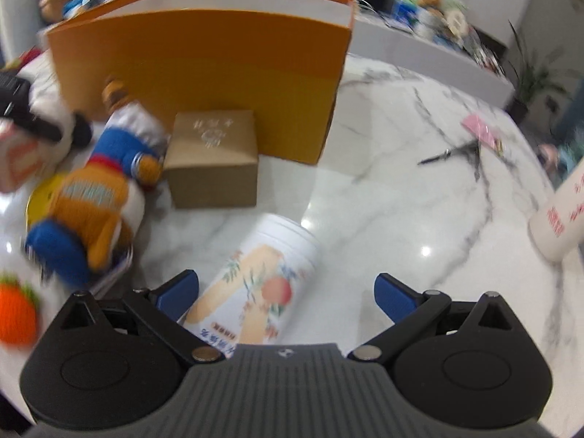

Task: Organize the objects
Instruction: 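Grasp the panda plush with the left gripper while the right grasps the white canister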

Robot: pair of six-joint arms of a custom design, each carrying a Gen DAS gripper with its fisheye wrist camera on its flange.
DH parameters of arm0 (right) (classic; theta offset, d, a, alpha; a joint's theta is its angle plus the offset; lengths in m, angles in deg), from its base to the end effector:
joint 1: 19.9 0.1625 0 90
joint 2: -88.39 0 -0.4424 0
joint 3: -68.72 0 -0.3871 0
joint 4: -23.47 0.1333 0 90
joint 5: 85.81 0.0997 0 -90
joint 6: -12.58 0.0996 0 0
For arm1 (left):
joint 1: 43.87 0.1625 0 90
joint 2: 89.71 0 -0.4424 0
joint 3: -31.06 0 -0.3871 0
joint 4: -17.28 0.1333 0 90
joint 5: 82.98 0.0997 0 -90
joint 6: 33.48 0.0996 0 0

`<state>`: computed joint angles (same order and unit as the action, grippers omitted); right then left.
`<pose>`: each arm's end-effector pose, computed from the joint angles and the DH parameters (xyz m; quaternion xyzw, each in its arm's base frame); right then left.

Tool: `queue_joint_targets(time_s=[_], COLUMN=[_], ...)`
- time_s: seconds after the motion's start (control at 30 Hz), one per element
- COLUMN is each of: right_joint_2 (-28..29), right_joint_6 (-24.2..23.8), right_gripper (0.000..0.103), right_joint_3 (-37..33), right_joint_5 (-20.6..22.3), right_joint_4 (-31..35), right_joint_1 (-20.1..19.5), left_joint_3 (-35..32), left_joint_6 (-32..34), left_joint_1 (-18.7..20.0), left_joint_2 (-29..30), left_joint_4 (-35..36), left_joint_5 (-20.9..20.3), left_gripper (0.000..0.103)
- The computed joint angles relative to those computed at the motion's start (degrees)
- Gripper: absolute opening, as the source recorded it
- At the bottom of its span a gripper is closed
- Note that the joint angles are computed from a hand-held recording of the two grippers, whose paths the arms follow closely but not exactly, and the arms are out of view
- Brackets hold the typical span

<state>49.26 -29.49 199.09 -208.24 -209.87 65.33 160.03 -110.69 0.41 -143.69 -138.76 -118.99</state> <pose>0.0412 -0.4674 0.0817 0.1597 -0.8566 0.2872 0.3978 -0.1727 -0.4671 0.0731 -0.2070 0.8646 -0.3643 0.2772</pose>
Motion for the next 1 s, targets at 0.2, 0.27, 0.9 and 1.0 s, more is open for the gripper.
queue_joint_targets(time_s=[0.2, 0.27, 0.9, 1.0], right_joint_2=[-3.52, -3.43, 0.59, 0.64], right_joint_6=[5.58, 7.26, 6.61, 6.47], right_gripper=[0.102, 0.102, 0.102, 0.102], right_joint_3=[3.60, 3.21, 2.07, 2.01], right_joint_5=[3.67, 3.71, 5.50, 5.53], right_joint_4=[3.19, 4.30, -1.94, -2.09], right_joint_1=[-2.45, -2.10, -1.54, -1.54], left_joint_3=[-0.22, -0.45, -1.38, -1.76], left_joint_6=[0.37, 0.50, 0.96, 1.31], left_joint_1=[-0.09, -0.12, -0.09, -0.07], left_joint_2=[0.07, 0.11, 0.18, 0.38], left_joint_4=[1.03, 1.72, 7.60, 8.58], left_joint_5=[0.16, 0.13, -0.31, -0.06], left_gripper=[0.085, 0.085, 0.086, 0.086])
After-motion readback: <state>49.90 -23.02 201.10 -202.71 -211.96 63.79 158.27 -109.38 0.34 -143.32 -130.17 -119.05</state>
